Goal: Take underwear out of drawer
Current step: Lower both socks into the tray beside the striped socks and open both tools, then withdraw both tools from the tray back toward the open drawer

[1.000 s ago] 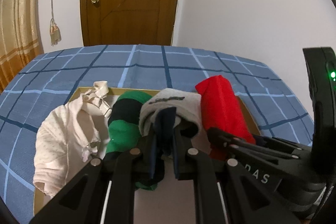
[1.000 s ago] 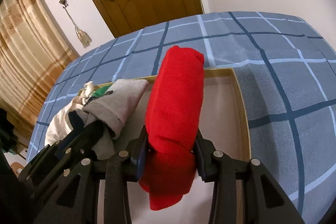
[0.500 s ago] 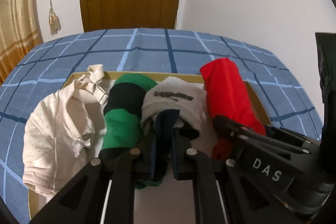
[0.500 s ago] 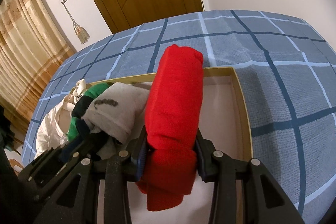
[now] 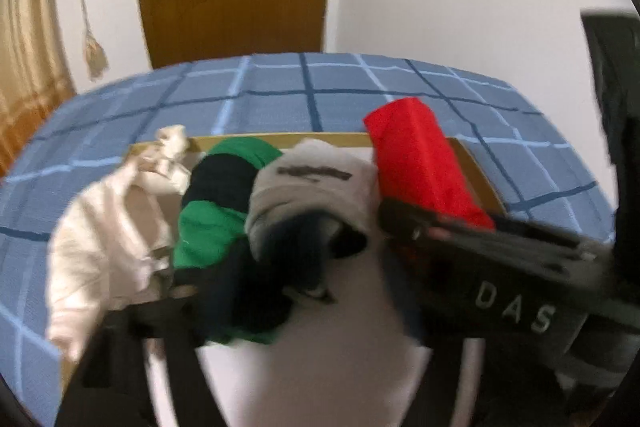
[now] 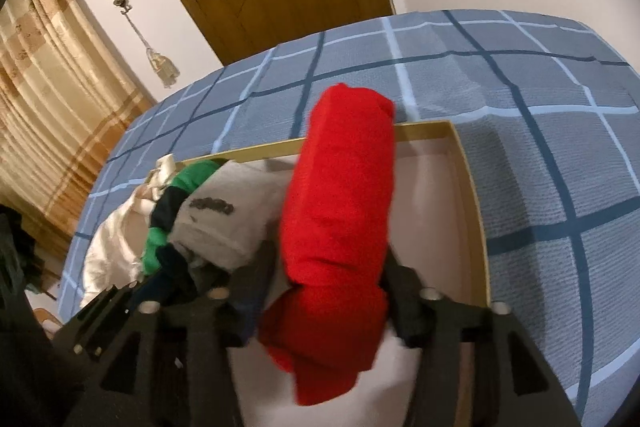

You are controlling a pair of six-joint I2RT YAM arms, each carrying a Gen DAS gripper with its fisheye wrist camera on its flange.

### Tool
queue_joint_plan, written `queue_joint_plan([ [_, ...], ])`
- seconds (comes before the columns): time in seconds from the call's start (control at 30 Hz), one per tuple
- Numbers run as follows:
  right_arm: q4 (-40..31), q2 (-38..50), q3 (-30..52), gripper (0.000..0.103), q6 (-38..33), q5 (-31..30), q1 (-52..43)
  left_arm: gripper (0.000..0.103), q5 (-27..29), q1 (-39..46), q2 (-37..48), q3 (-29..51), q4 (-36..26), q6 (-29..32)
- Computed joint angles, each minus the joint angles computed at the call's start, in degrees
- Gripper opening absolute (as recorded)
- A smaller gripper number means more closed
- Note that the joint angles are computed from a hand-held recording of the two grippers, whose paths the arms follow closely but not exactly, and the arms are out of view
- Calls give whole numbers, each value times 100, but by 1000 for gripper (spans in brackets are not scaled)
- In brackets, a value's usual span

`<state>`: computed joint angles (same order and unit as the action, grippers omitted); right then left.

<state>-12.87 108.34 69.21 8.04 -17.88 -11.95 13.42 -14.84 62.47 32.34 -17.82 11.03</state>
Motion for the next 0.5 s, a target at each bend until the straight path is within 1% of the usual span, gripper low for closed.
queue_joint_plan([
  [0.07,197,-256,-221,66,72,69,29,102,-123,17,-448,-170,79,-36],
  [0.13,265,-463,-376,67,128,125,47,102,-163,110,-681,-184,20,-12],
  [0.27,514,-1026,-840,67,127,314,107,102,268,544,-813,-23,-383,57],
  [0.5,829,-1783,-1656,67,309,166,147,102,761,1162,-1257,-159,-918,525],
])
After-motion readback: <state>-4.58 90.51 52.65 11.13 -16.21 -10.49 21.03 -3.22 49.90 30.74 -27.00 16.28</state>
